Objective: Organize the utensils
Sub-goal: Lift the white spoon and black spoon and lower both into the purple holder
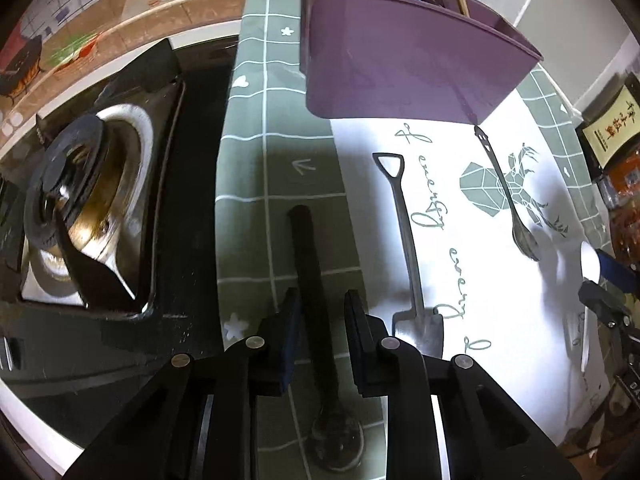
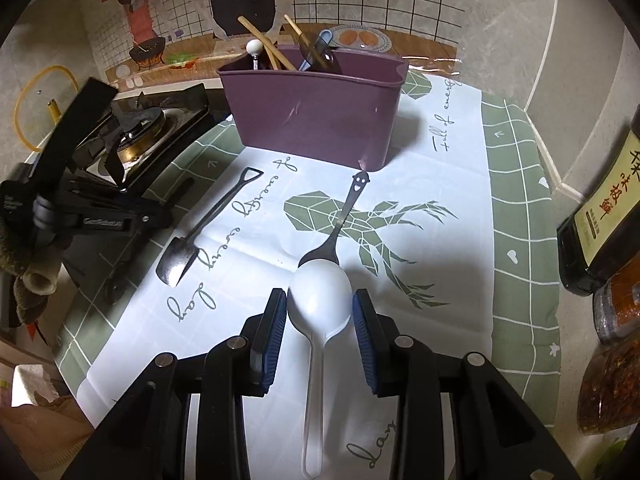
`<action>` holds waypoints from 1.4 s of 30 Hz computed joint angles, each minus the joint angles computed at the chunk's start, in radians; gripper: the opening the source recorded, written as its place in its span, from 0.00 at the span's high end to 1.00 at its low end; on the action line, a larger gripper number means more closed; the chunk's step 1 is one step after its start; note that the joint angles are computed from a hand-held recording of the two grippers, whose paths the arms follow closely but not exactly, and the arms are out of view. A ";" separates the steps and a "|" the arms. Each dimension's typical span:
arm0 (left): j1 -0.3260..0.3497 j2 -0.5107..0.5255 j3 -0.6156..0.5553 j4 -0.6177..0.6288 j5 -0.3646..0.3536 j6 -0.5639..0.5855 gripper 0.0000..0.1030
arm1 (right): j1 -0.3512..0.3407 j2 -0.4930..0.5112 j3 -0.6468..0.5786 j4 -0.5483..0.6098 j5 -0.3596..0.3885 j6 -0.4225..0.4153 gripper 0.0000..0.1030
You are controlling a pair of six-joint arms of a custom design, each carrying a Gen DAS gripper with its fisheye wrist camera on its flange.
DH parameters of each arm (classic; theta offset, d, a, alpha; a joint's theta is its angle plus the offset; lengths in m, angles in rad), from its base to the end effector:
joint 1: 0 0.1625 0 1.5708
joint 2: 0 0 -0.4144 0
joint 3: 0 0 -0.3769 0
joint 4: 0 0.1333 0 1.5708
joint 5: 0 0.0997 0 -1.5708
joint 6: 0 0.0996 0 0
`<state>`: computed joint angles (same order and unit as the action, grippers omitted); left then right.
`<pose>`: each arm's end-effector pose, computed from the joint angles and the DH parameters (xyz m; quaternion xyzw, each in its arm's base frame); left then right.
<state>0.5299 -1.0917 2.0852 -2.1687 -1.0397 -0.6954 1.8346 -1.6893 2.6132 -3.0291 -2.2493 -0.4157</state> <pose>-0.3003 -0.3888 0.0968 0.2134 0.9232 -0.0738 0.3110 0.1475 -0.2745 0.2573 0.2203 -0.8868 0.2239 0.3389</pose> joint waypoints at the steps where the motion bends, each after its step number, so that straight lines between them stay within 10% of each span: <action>1: -0.005 0.004 0.000 0.004 0.007 0.007 0.78 | 0.004 0.002 -0.001 -0.003 0.000 0.001 0.69; 19: -0.146 -0.207 0.239 -0.282 0.021 -0.175 0.88 | 0.022 0.029 -0.037 -0.025 -0.001 0.010 0.69; 42: -0.232 -0.283 0.226 -0.331 0.115 -0.149 0.88 | 0.007 -0.070 -0.054 0.017 0.101 0.039 0.69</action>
<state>0.2979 -1.3750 2.3114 -2.4996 -0.9247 -0.8446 1.8416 -1.7597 2.5596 -3.0121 -2.1480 -0.3770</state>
